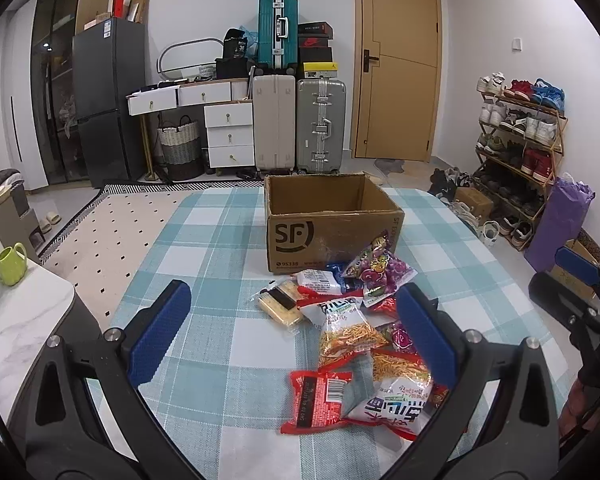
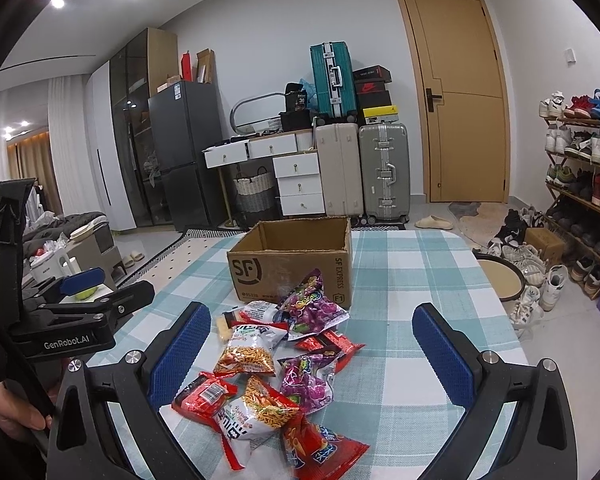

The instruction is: Organize snacks

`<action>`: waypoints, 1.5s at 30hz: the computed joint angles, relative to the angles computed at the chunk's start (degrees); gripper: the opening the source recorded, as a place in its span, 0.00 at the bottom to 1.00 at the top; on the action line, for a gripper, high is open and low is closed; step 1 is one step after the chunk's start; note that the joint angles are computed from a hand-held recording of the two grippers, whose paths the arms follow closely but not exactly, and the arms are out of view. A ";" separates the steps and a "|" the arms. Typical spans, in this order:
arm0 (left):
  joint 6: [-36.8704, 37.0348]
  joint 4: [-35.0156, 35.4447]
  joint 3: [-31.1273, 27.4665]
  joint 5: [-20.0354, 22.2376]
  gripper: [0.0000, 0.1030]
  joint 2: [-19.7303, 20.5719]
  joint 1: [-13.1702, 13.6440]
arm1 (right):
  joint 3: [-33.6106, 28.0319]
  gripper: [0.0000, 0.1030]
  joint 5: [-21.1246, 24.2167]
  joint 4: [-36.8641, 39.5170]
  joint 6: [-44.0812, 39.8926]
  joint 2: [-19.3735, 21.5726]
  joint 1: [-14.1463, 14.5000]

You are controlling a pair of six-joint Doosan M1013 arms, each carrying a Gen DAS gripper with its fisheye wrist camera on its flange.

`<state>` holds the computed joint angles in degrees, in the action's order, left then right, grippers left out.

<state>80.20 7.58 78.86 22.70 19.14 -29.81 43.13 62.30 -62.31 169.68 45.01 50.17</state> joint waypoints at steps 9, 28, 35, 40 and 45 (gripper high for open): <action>4.54 -4.61 -0.67 1.24 0.99 0.37 0.32 | -0.12 1.00 0.01 0.10 -0.11 0.03 0.00; 7.29 -8.23 -0.79 2.23 0.99 0.59 0.38 | 0.56 1.00 -1.43 0.48 -0.52 -0.25 0.05; 7.56 -8.44 -0.85 2.84 1.00 0.76 0.49 | 2.52 1.00 -2.92 2.29 -1.99 -0.82 -0.25; 7.60 -8.47 -0.82 3.21 0.99 1.19 0.68 | 5.99 1.00 -6.77 9.97 -5.40 -1.89 -1.24; 9.49 -10.29 -1.21 4.53 0.99 2.08 0.85 | 8.42 1.00 -8.81 17.27 -7.66 -2.13 -2.27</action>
